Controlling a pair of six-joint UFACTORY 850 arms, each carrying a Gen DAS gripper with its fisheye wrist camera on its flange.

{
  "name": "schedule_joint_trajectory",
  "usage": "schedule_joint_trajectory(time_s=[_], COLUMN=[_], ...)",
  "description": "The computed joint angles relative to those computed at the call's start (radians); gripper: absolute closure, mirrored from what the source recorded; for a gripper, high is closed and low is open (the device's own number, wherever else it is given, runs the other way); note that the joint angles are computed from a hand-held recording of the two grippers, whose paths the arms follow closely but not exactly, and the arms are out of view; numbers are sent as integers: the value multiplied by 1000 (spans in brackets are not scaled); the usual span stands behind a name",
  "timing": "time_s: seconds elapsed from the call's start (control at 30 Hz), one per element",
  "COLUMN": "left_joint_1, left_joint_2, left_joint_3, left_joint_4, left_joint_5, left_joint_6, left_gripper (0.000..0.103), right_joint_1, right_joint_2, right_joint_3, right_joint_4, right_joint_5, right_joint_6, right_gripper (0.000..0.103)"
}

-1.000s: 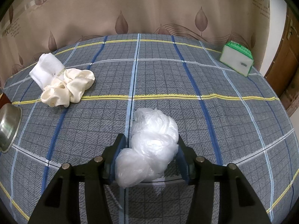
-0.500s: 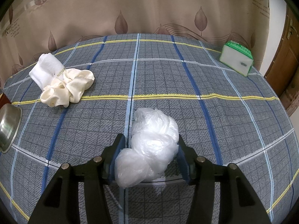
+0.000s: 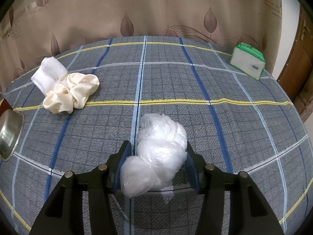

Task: Organize soft objects
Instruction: 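Lift the white plastic bag with the right tool toward the gold tray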

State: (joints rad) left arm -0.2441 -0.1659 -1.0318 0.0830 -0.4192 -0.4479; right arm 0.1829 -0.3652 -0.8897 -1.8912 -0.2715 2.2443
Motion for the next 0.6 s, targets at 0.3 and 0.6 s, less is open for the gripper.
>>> schedule_joint_trajectory(time_s=[0.3, 0.6], left_joint_1=[-1, 44], left_joint_2=[72, 103], left_joint_3=[76, 106], left_joint_4=[169, 110], left_joint_5=[28, 61], left_joint_6=[-162, -119], left_gripper=[53, 53], right_joint_1=[26, 98], right_joint_2=[11, 103], right_joint_3=[1, 23], right_joint_4=[-27, 133], right_joint_5=[-1, 14], right_joint_6=[-31, -256], right_gripper=[62, 63])
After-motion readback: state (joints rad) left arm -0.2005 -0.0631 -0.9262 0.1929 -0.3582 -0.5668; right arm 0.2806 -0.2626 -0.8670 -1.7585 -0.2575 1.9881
